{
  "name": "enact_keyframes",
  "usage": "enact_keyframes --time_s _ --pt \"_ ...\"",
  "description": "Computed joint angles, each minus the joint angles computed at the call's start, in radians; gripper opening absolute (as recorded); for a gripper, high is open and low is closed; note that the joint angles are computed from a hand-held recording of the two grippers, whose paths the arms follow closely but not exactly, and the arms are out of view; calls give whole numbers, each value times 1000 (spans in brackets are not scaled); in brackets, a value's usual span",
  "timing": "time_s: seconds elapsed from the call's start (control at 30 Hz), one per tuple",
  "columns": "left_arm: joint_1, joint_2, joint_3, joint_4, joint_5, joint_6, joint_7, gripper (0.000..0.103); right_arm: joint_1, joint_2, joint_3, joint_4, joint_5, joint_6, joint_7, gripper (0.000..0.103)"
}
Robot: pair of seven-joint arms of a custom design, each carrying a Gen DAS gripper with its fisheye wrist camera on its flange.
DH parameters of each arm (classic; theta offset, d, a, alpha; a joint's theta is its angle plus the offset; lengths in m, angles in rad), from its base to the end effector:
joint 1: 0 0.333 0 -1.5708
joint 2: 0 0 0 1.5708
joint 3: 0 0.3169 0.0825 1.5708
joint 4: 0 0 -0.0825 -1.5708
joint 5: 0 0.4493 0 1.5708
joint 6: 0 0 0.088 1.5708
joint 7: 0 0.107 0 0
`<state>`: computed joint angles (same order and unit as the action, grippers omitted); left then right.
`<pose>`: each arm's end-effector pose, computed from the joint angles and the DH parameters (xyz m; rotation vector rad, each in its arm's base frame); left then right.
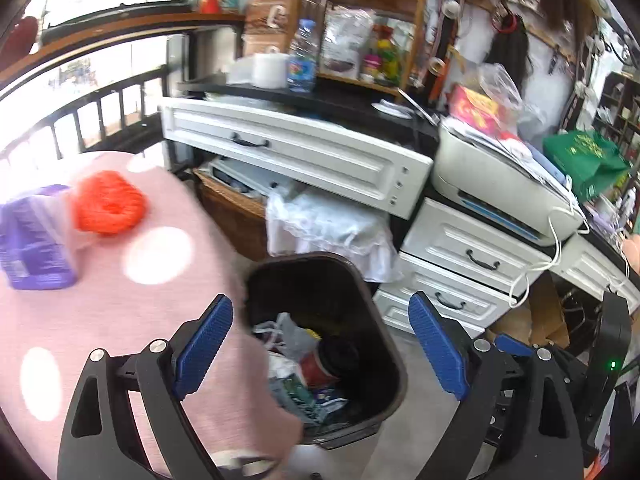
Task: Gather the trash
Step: 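Grasp the orange foam net with the right gripper while the left gripper grasps the purple tissue pack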
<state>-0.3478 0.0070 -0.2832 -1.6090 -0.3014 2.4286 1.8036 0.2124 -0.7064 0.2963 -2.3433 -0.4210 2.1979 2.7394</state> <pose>0.5452 -0.3987 0.7021 -1.1100 2.4465 -1.1827 0.3882 0.2297 0.6271 -1.2617 2.1677 -0.7585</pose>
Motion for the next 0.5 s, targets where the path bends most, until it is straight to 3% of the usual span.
enact_keyframes --time_s 0.23,0.37,0.5 --pt "65 -78 60 -41 -17 27 66 97 45 239 -49 208 19 237 -189 74" --pt "114 -102 86 -73 72 44 8 97 81 385 -64 353 56 291 -309 75" --pt "161 -113 115 -89 100 42 -29 97 115 526 -71 509 58 279 -384 76"
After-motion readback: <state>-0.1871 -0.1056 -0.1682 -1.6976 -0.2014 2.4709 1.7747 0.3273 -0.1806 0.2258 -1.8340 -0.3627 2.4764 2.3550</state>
